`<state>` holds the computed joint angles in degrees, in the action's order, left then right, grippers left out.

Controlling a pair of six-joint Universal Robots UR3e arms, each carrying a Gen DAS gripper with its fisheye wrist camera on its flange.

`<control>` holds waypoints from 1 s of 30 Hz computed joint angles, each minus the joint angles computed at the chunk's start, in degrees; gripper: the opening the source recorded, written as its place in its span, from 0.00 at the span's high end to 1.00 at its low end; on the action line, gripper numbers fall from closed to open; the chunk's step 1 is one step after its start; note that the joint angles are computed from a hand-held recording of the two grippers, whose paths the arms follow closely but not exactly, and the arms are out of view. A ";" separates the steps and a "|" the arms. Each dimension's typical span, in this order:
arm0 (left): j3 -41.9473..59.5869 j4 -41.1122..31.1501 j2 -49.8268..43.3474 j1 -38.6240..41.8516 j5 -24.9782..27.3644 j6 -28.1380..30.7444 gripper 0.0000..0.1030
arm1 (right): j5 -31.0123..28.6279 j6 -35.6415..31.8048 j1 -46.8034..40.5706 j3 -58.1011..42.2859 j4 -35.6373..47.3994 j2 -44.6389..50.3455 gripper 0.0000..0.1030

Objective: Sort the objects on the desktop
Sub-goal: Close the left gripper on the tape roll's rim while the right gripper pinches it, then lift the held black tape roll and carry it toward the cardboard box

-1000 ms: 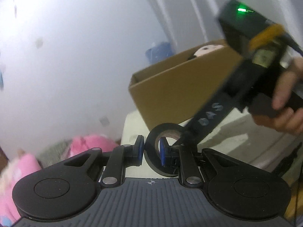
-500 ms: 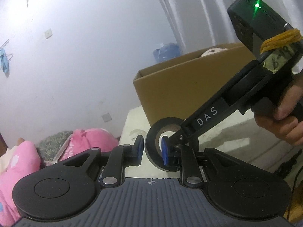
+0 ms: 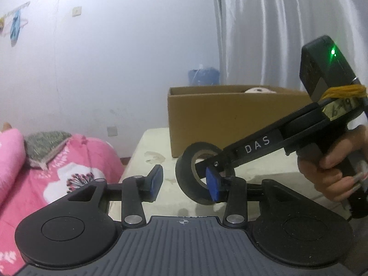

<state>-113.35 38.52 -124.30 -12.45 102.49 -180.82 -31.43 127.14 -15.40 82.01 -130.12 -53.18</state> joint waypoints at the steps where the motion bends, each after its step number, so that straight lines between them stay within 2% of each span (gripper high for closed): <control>1: -0.59 0.00 0.35 0.48 -0.71 -0.31 0.60 | 0.10 -0.49 -0.03 0.07 0.28 -0.13 0.78; 3: -1.37 -0.46 1.01 1.45 -2.40 -1.12 0.60 | 0.38 -0.48 -0.07 0.42 0.16 -0.40 0.78; 6: -5.49 0.30 3.51 4.16 -9.48 -3.18 0.64 | 1.02 -2.07 -0.40 0.21 1.98 -0.81 0.78; 9: -8.04 2.78 4.22 3.71 -9.06 -4.37 0.66 | 1.48 -3.48 -0.66 1.14 1.84 -1.62 0.78; 11: -8.15 3.24 4.30 4.81 -10.94 -5.69 0.70 | 1.50 -4.00 -0.85 1.16 2.02 -1.88 0.78; 14: -10.62 4.71 5.72 7.62 -15.44 -9.39 0.76 | 2.07 -6.17 -1.39 -0.96 7.29 -1.62 0.78; 19: -12.54 4.91 7.90 11.21 -21.10 -12.35 0.79 | 3.02 -10.25 -2.14 -2.18 13.41 -2.69 0.78; 21: -13.81 5.79 8.80 13.23 -24.51 -14.33 0.81 | 3.43 -13.29 -2.57 -3.91 18.57 -3.18 0.78; 26: -17.97 9.37 11.52 19.62 -35.38 -19.35 0.82 | 5.56 -23.88 -4.17 -11.65 37.57 -3.40 0.78; 27: -18.27 9.46 12.09 20.59 -37.29 -19.93 0.82 | 5.82 -24.97 -4.35 -11.95 38.98 -3.87 0.78; 30: -17.43 7.97 13.56 19.62 -36.38 -19.01 0.82 | 6.65 -25.75 -4.93 -10.02 37.65 -5.97 0.78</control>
<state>-130.78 46.48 -110.74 7.17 66.12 -199.83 -24.78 101.39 -20.34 71.99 -92.48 -59.14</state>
